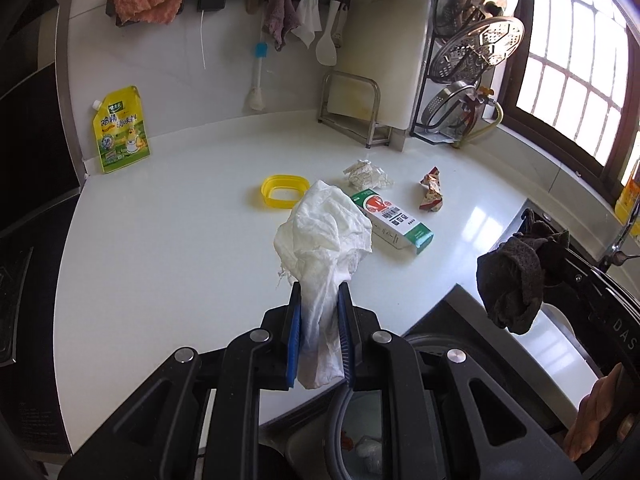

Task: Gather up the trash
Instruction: 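Carry the grey cloth and white tissue over the bin with both tools, then open both tools to drop the cloth and tissue into the bin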

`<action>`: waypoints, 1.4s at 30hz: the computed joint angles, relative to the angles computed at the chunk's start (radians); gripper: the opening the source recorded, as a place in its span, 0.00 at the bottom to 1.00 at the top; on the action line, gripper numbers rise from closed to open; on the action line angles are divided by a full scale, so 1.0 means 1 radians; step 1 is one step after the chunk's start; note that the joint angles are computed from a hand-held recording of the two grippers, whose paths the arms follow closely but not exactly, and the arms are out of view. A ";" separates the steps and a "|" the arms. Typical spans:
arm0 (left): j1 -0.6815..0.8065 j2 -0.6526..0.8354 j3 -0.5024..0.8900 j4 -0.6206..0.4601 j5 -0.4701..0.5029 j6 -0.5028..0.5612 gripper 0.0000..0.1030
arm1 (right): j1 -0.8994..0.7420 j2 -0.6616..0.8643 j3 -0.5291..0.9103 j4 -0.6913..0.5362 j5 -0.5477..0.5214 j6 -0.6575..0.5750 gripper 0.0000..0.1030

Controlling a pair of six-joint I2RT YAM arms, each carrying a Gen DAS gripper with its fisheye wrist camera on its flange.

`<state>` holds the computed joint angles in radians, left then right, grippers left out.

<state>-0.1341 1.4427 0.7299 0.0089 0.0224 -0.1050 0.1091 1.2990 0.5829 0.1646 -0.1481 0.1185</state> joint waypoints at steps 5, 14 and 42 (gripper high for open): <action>-0.083 -0.089 -0.117 0.026 -0.058 -0.016 0.17 | -0.032 -0.101 -0.140 0.007 0.016 0.015 0.09; -0.235 -0.120 -0.226 0.068 -0.127 -0.080 0.17 | -0.100 -0.255 -0.343 0.013 0.004 0.019 0.09; -0.355 0.152 -0.306 0.225 -0.158 -0.137 0.17 | -0.211 -0.034 -0.522 0.244 -0.138 -0.039 0.09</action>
